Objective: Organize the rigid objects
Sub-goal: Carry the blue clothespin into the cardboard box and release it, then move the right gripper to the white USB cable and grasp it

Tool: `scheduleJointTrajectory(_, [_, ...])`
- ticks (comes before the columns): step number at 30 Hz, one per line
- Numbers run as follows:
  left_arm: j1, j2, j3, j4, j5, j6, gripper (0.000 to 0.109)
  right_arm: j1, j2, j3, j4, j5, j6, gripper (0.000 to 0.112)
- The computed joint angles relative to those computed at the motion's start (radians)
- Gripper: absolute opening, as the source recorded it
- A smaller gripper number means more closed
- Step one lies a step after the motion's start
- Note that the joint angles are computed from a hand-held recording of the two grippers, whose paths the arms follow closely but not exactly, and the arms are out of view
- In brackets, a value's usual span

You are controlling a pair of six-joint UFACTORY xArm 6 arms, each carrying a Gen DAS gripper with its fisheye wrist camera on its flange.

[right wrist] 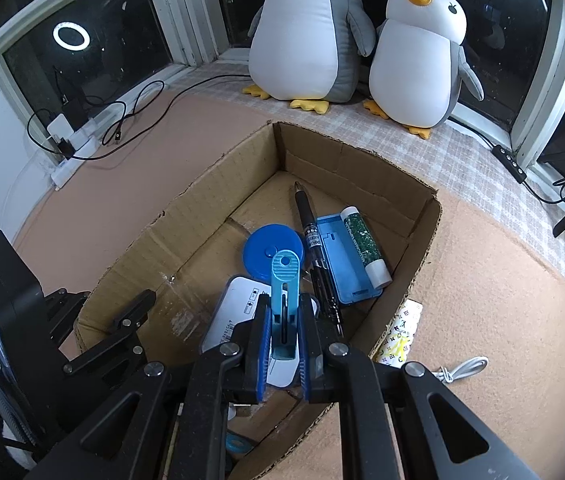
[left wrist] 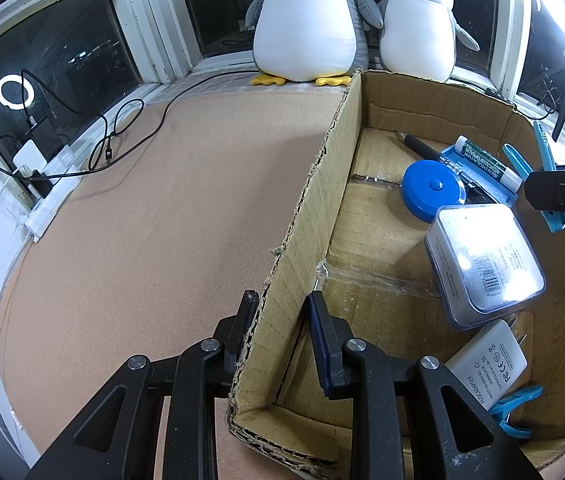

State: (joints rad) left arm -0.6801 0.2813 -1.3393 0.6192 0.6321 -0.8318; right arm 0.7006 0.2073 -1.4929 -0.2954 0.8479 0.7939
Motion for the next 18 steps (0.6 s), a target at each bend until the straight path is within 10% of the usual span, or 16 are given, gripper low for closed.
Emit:
scheduleJointTrajectory(4, [0.000, 0.000, 0.000, 0.000, 0.000, 0.000, 0.027, 0.001, 0.000, 0.000, -0.003, -0.004, 0.002, 0.012])
scheduleJointTrajectory(9, [0.000, 0.000, 0.000, 0.001, -0.001, -0.001, 0.027, 0.000, -0.005, 0.002, -0.011, -0.005, 0.012, 0.044])
scheduleJointTrajectory(18, [0.000, 0.000, 0.001, 0.002, -0.001, -0.002, 0.027, -0.003, -0.017, 0.014, -0.006, -0.007, 0.008, 0.050])
